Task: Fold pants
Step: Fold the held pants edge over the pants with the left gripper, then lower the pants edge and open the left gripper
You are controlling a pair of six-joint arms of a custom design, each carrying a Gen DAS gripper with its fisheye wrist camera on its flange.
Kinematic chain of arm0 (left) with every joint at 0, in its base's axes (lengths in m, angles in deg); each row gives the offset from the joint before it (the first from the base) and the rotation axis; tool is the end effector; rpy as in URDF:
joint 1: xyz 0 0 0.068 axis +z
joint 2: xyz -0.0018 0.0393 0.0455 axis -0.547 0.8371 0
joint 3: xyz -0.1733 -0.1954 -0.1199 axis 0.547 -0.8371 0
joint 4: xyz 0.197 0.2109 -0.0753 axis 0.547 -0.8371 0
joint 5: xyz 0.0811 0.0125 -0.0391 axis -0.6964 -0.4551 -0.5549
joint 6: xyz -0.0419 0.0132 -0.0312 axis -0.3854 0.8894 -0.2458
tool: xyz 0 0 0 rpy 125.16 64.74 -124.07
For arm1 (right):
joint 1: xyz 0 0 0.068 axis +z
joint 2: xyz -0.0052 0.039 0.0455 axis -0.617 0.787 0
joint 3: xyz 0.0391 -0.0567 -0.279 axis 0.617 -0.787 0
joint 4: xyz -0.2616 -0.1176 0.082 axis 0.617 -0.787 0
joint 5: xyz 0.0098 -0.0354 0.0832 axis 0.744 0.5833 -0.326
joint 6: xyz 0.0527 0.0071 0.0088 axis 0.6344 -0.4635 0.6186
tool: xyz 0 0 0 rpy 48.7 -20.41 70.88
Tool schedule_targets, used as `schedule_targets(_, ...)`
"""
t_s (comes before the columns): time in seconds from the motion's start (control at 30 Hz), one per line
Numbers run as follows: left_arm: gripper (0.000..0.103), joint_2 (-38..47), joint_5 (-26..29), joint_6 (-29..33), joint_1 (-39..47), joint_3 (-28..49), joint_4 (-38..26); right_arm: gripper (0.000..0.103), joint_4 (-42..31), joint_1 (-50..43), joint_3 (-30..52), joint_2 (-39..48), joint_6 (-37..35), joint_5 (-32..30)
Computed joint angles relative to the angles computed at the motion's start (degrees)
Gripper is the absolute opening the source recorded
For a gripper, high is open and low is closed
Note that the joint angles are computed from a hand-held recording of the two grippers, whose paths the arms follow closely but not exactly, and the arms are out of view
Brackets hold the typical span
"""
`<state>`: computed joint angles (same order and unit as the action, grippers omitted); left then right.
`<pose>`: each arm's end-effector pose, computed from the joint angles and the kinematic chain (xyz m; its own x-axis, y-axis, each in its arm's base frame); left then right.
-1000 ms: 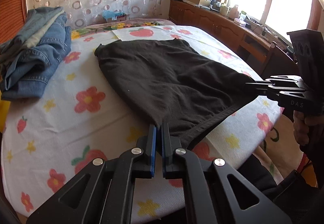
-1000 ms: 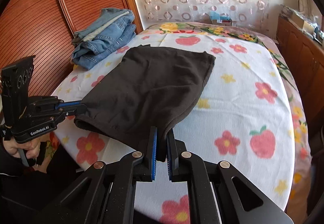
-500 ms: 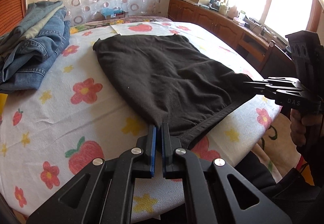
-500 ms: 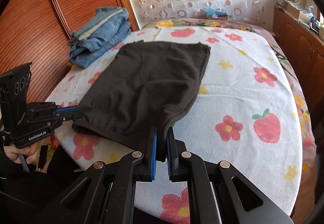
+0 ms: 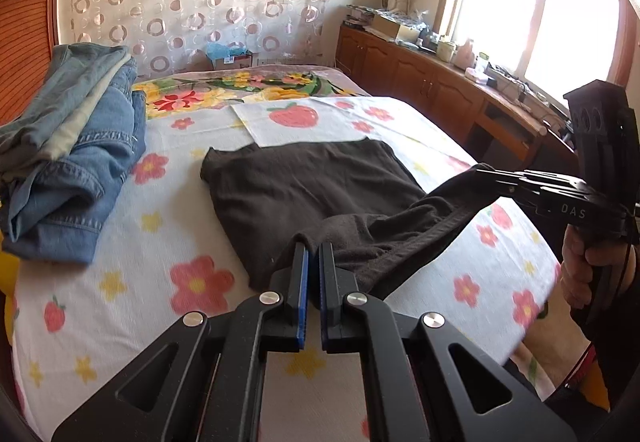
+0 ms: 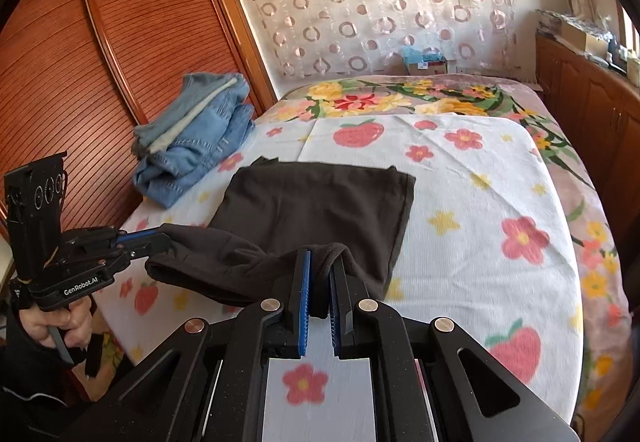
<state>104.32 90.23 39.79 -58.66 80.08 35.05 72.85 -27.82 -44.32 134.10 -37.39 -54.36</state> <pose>0.2359 -0.1243 0.1266 -0.5796 0.3833 -0.7191 0.6621 0.7360 -0.1414 0.1896 0.0377 0.1742 -0.6018 0.1267 -0.7885 -0.1144 0.9635 0.2421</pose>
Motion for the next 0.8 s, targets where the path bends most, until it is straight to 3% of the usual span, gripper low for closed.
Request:
schedule_targets(0.33, 0.005, 14.0, 0.6, 0.4, 1.7, 12.8, -0.7, 0.008, 10.6, -5.3, 7.3, 19.7, -3.7, -5.2)
schedule_targets(0.8, 0.005, 25.6, 0.0, 0.6, 2.3, 25.5, -3.7, 0.008, 14.8, -8.7, 17.6, 36.6, -5.1, -9.0)
